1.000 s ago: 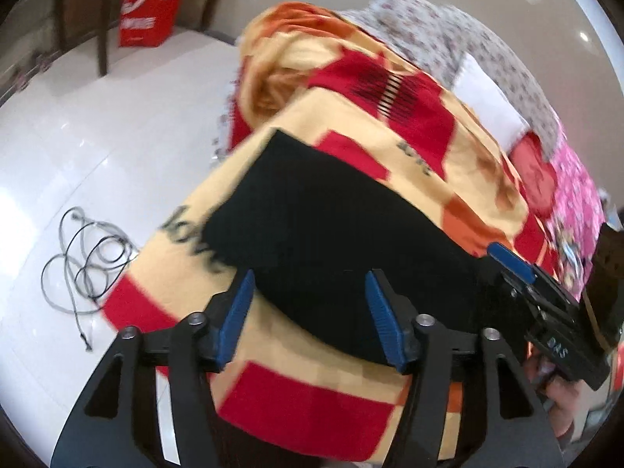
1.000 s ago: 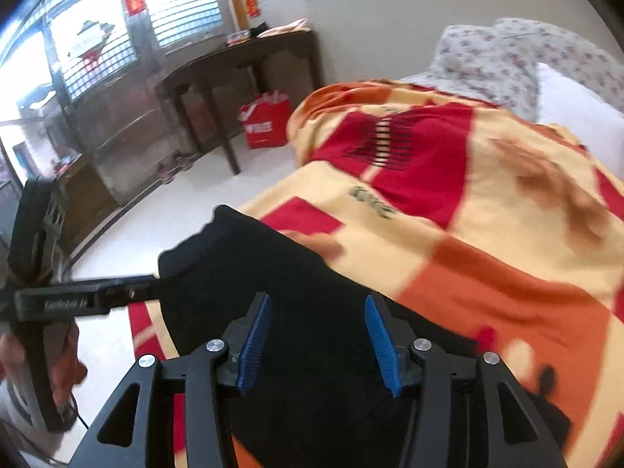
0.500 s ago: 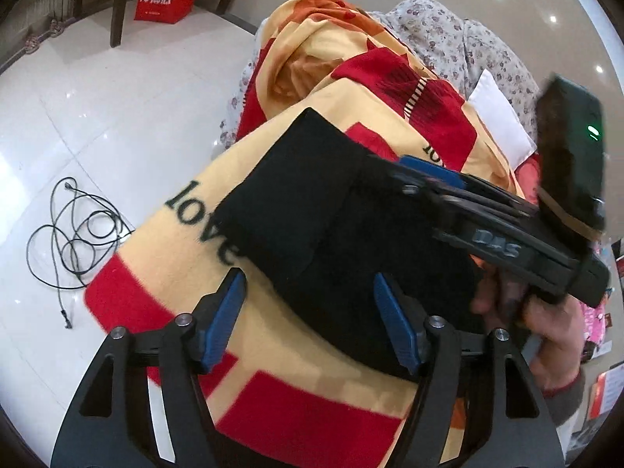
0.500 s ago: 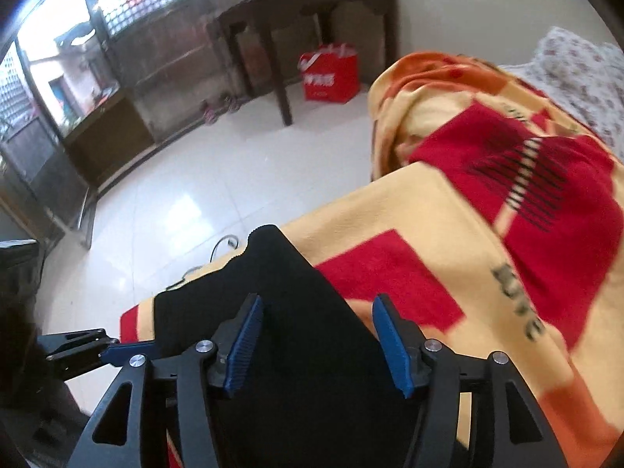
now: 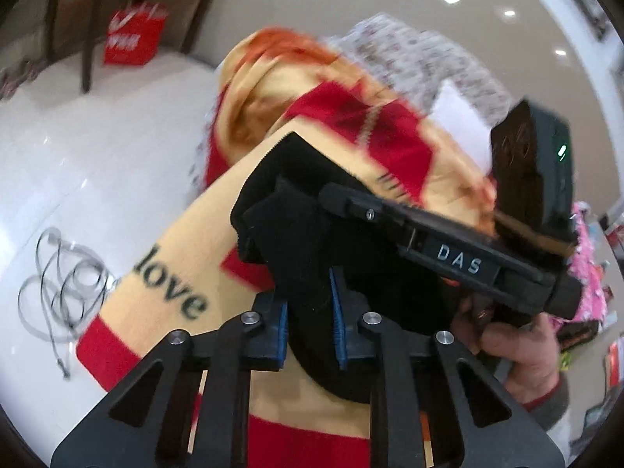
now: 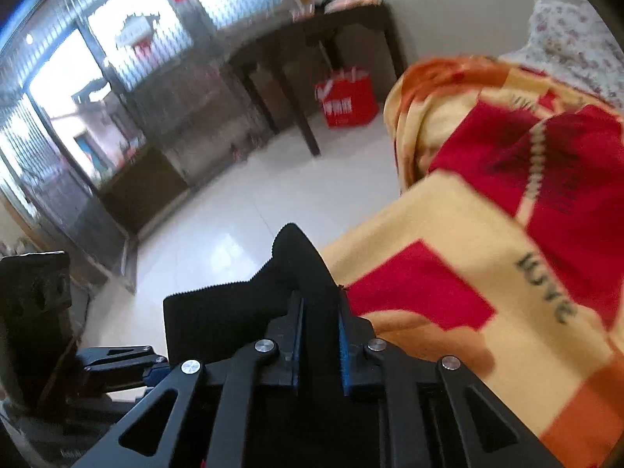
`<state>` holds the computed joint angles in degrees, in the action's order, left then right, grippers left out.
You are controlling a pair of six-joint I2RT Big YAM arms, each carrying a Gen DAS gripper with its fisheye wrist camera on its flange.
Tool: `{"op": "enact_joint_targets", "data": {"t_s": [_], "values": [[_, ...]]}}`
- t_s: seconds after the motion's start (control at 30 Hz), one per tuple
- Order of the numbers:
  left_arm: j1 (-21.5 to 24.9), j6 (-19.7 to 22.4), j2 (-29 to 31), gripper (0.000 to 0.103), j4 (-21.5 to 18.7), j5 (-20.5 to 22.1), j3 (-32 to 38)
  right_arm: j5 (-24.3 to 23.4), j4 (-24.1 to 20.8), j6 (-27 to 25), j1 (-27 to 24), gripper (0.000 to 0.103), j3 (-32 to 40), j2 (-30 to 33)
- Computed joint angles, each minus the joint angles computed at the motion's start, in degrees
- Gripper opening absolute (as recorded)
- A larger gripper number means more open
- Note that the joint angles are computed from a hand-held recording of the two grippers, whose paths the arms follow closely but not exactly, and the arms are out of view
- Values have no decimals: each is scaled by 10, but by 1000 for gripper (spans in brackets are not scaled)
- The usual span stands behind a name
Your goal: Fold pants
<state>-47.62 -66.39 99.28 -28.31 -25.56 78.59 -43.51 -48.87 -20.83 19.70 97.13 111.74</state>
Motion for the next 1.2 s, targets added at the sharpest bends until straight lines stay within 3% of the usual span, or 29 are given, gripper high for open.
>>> {"op": "enact_joint_targets", "data": {"t_s": [0.07, 0.13, 0.17, 0.2, 0.23, 0.33, 0.43, 0.47, 0.6, 0.67, 0.73, 0.77, 0.8, 0.87, 0.93, 1.03, 1.13, 1.2], "values": [[-14, 45, -7, 15, 13, -24, 13, -37, 27, 30, -23, 14, -27, -28], [-28, 87, 0, 14, 7, -47, 39, -78, 70, 91, -54, 19, -61, -59], [-33, 104, 5, 14, 6, -53, 51, -85, 91, 120, -69, 35, -79, -74], [-40, 124, 14, 14, 3, -57, 68, -85, 119, 160, -87, 58, -102, -94], [-46, 139, 27, 14, -5, -60, 87, -91, 129, 182, -98, 65, -112, -102], [-67, 177, 73, 14, -44, -85, 149, -148, 123, 241, -141, 69, -137, -124], [-81, 201, 105, 14, -60, -90, 190, -145, 156, 304, -170, 75, -180, -156], [-86, 210, 117, 14, -70, -97, 206, -130, 152, 304, -171, 76, -189, -163], [-95, 230, 141, 14, -91, -112, 236, -92, 29, 244, -154, 76, -163, -140], [-99, 236, 150, 14, -102, -120, 246, -118, -2, 246, -147, 76, -155, -120], [-101, 239, 153, 14, -110, -121, 250, -143, 12, 246, -145, 71, -173, -121], [-102, 237, 155, 14, -114, -122, 251, -136, 45, 243, -138, 55, -187, -128], [-102, 235, 155, 14, -118, -124, 251, -114, 58, 228, -132, 33, -194, -135], [-100, 230, 150, 14, -114, -109, 243, -100, 75, 216, -129, 14, -200, -140], [-98, 242, 141, 14, -95, -95, 233, -114, 83, 217, -139, 13, -203, -142], [-105, 301, 126, 14, -47, -67, 225, -126, 111, 214, -163, 11, -217, -165], [-108, 346, 110, 14, -9, -23, 215, -135, 128, 209, -211, 11, -234, -201], [-109, 364, 100, 14, 3, -21, 209, -133, 117, 192, -248, 11, -239, -215]]}}
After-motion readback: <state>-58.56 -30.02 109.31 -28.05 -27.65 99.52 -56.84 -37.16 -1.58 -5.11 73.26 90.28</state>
